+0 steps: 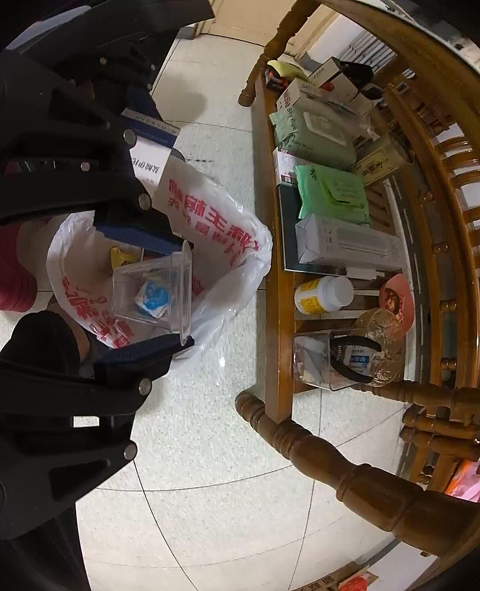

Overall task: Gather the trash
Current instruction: 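Lower both tools into the bag and open them to drop the cup and box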

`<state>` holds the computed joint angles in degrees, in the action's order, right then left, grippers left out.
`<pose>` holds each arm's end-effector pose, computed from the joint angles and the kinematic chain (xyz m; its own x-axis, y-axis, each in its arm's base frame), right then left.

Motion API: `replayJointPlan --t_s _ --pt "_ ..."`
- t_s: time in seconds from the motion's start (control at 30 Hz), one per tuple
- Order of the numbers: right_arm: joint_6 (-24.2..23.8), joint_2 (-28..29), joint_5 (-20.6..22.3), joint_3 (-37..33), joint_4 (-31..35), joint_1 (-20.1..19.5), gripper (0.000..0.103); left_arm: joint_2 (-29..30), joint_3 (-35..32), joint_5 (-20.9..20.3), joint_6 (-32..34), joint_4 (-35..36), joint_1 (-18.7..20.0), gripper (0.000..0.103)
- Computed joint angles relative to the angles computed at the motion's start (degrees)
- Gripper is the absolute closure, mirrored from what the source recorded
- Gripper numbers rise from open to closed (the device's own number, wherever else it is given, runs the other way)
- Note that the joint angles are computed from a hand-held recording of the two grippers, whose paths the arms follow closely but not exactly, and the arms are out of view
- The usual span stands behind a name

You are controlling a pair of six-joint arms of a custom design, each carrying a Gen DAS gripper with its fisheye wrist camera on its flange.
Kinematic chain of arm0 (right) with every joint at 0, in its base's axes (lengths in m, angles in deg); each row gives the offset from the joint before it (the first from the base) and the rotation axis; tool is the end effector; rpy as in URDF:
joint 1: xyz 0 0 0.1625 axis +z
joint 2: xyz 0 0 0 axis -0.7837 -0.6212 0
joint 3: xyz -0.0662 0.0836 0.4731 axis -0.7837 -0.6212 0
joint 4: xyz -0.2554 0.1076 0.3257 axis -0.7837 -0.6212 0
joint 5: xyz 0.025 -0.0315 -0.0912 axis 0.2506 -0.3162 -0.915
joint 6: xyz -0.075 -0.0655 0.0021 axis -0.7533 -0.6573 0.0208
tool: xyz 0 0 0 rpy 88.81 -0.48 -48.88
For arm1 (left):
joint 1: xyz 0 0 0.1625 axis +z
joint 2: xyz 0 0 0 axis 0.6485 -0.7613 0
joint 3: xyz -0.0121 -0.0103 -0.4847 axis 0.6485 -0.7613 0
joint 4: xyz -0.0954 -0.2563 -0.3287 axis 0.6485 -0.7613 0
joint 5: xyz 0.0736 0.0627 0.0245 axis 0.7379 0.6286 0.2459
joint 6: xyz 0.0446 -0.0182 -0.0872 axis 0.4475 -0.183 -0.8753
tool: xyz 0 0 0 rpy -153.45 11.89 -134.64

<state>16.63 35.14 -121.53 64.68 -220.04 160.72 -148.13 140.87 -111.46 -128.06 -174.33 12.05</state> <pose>0.3173 -0.6808 0.1226 -0.7564 -0.3176 0.5719 -0.4161 0.9082 -0.0460 -0.2072 -0.6003 0.1939 -0.7628 -0.1225 -0.6349 0.0964 0.9493 -0.2991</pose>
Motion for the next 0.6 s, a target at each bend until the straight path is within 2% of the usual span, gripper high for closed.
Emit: replayJointPlan --t_s 0.1,0.6 --pt "-0.84 0.58 -0.53 -0.05 -0.33 0.1 0.059 0.59 0.13 -0.1 0.15 -0.1 0.4 0.021" --pt "1.13 1.95 0.68 -1.7 3.74 -0.45 0.058 1.08 0.27 -0.65 0.9 -0.47 0.84 0.02"
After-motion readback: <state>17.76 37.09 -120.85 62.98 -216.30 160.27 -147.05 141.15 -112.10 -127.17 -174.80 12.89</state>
